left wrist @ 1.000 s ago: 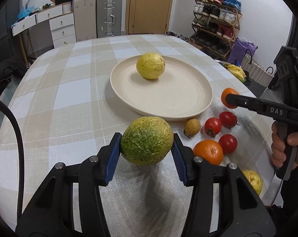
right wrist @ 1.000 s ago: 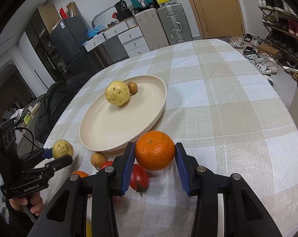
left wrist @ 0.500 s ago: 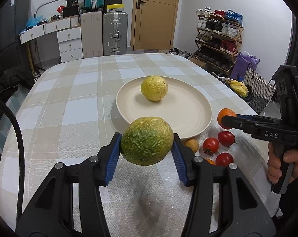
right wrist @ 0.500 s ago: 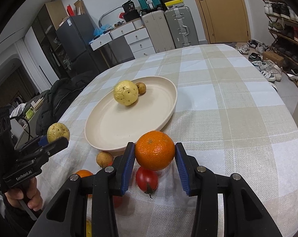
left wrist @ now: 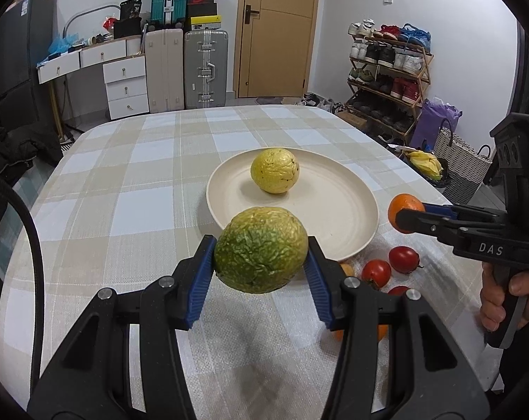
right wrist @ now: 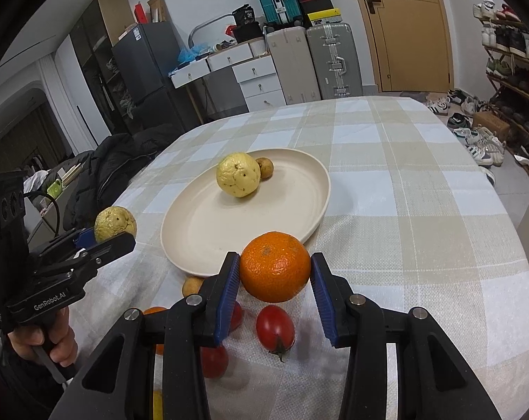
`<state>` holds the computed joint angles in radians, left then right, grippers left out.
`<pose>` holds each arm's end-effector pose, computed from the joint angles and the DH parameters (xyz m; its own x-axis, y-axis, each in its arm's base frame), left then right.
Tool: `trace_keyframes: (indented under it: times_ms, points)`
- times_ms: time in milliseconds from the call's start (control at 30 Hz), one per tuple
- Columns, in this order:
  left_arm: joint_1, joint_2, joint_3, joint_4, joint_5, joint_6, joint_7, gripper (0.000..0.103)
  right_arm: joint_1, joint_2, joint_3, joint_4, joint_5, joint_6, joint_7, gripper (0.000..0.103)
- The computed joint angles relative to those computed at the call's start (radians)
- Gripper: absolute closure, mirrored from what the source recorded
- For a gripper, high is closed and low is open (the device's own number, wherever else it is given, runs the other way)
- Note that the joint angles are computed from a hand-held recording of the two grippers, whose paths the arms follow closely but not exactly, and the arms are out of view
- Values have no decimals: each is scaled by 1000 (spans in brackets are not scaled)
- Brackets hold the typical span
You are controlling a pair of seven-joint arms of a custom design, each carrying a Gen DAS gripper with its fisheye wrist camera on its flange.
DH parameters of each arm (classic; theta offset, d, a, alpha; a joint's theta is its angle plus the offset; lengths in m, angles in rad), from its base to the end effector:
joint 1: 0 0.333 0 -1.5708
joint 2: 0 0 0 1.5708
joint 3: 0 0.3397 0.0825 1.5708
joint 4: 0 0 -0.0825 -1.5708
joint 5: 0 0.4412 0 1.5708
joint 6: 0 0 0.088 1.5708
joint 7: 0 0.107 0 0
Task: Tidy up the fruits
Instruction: 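Carry the green citrus and the orange over the plate with both grippers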
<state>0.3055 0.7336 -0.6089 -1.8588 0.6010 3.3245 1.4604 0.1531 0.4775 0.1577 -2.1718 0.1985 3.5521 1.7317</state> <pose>0.6967 -0.2153 0.2663 -0.5409 -0.8363 0.0893 -0.5465 0.2688 -0.7932 0.6251 0.1696 0.2504 0.0105 -0.9585 -0.2850 -0.6525 0.2094 -0.7283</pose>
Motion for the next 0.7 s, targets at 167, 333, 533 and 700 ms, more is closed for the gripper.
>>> trace_keyframes:
  times_ms: [167, 333, 533, 700]
  points:
    - [-15, 17, 8, 30, -10, -9, -2, 56, -4, 2, -3, 11, -7, -7, -7, 61]
    - [-49, 31, 31, 66, -34, -21, 6, 56, -54, 21, 36, 32, -66, -14, 13, 61]
    - [-61, 43, 34, 87, -55, -31, 28, 56, -62, 37, 38, 70, -82, -39, 8, 61]
    - [-91, 67, 45, 140, -81, -50, 49, 56, -53, 47, 32, 98, -64, -59, -13, 61]
